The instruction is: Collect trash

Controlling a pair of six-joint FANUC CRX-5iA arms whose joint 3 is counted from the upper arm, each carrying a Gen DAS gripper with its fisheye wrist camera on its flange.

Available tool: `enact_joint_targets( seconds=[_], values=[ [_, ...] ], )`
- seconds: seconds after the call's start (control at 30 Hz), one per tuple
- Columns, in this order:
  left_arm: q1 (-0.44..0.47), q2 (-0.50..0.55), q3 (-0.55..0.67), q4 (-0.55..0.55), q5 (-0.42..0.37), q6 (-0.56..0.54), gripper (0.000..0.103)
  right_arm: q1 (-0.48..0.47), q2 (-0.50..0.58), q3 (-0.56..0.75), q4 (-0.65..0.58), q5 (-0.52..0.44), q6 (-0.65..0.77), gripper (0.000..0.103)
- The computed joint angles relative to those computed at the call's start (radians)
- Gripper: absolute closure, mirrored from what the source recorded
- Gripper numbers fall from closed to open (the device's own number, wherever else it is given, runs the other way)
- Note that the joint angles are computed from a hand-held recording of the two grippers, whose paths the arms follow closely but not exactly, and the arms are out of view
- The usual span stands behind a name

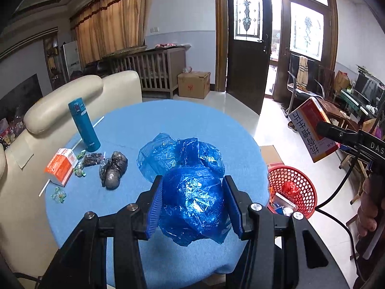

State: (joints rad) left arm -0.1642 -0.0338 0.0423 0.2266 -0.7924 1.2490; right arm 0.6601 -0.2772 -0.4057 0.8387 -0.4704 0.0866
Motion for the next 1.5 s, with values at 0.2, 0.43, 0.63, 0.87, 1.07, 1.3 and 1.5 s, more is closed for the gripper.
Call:
enact_joint_targets(
  seconds=[0.2,0.43,0.63,0.87,1.07,1.3,1.5],
  values=[
    [-0.011,0.002,0.002,-0.017,-0.007,0.006,0.052,-0.008,0.001,-0.009,-0.001,0.015,-0.012,0.046],
    [-0.026,0.011,0.007,-0.037,-0.024,0.010,0.052,-0.010,-0.013,-0.023,0.003,0.021,-0.038,0.046],
    [-0.032,0.016,0.014,-0.050,-0.036,0.018,0.052,-0.014,-0.013,-0.028,-0.013,0.029,-0.042,0.046],
    [-0.043,0.021,0.026,-0.065,-0.042,0.024,0.052,-0.015,-0.019,-0.033,0.000,0.031,-0.057,0.046],
    [-0.045,0.028,0.033,-0.066,-0.048,0.016,0.052,-0.022,-0.029,-0.047,0.010,0.044,-0.070,0.046],
    [-0.060,0.038,0.049,-0.080,-0.060,0.018,0.052,-0.031,-0.041,-0.064,0.028,0.055,-0.097,0.046],
    [-0.068,0.049,0.061,-0.088,-0.068,0.013,0.052,-0.036,-0.053,-0.081,0.041,0.066,-0.119,0.046]
  ],
)
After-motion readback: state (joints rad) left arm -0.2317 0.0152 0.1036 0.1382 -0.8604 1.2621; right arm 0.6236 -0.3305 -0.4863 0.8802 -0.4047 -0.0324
